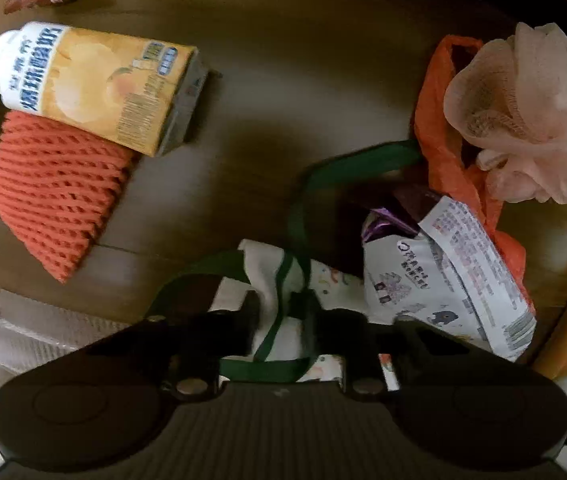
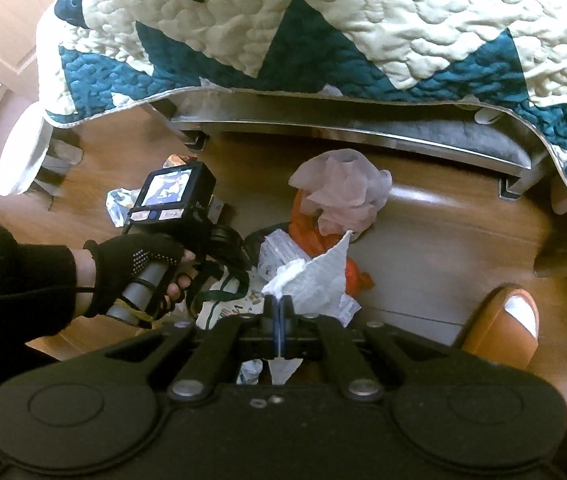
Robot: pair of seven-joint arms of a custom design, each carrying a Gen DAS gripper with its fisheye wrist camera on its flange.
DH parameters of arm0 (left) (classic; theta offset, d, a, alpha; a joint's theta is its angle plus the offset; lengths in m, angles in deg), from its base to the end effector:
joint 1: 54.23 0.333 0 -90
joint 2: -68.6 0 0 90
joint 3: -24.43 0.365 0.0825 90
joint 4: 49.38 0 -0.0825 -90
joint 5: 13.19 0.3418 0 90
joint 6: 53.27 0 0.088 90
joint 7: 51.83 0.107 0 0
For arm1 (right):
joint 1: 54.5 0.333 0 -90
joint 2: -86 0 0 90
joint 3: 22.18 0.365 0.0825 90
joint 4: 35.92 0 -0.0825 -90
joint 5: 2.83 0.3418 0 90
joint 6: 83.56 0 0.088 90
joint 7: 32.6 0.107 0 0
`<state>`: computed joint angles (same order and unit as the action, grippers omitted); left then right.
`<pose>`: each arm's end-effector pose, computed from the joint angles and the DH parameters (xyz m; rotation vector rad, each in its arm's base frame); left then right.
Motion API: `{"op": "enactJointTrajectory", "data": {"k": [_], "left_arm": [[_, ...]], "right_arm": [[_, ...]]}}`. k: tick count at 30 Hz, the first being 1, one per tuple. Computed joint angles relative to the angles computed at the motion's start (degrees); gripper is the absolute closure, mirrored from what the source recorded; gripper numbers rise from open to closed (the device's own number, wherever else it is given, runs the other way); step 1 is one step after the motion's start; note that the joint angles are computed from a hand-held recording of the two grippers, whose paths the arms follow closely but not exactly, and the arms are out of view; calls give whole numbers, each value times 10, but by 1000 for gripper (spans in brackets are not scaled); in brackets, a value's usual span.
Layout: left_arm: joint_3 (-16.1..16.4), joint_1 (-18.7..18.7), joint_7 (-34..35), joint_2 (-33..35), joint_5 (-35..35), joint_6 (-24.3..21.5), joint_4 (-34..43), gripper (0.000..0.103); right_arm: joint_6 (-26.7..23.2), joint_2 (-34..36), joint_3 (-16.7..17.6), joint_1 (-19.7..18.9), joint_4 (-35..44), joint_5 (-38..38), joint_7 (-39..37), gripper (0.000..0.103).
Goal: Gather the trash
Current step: 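Grasp the green handles of the Christmas tote bag with the left tool, then carry tote bag with left tool while right tool carries tissue to teal bin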
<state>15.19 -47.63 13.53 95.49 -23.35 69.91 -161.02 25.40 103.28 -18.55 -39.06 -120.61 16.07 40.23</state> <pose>0.5835 -0.0268 0.2974 2.4322 -1.4285 -0.1664 0.5991 0.2252 0.5759 -2.4463 1.3864 0.2242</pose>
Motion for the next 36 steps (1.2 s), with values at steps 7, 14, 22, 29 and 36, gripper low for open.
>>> {"op": "enactJointTrajectory", "data": {"k": [7, 14, 22, 29, 36], "left_arm": [[3, -13, -10, -21, 29, -48, 21, 90], [6, -29, -24, -106, 39, -65, 16, 95], [22, -42, -16, -206, 81, -93, 65, 95], [25, -62, -8, -287, 133, -74, 100, 95], [13, -91, -3, -307, 169, -41, 187, 95]], "right_arm": [[24, -4, 0, 4, -7, -8, -4, 101], [69, -23, 1, 4, -33, -7, -26, 101], [150, -64, 2, -2, -73, 16, -51, 101], [181, -124, 0, -17, -88, 68, -95, 101], [147, -194, -20, -37, -67, 97, -173, 102]]}}
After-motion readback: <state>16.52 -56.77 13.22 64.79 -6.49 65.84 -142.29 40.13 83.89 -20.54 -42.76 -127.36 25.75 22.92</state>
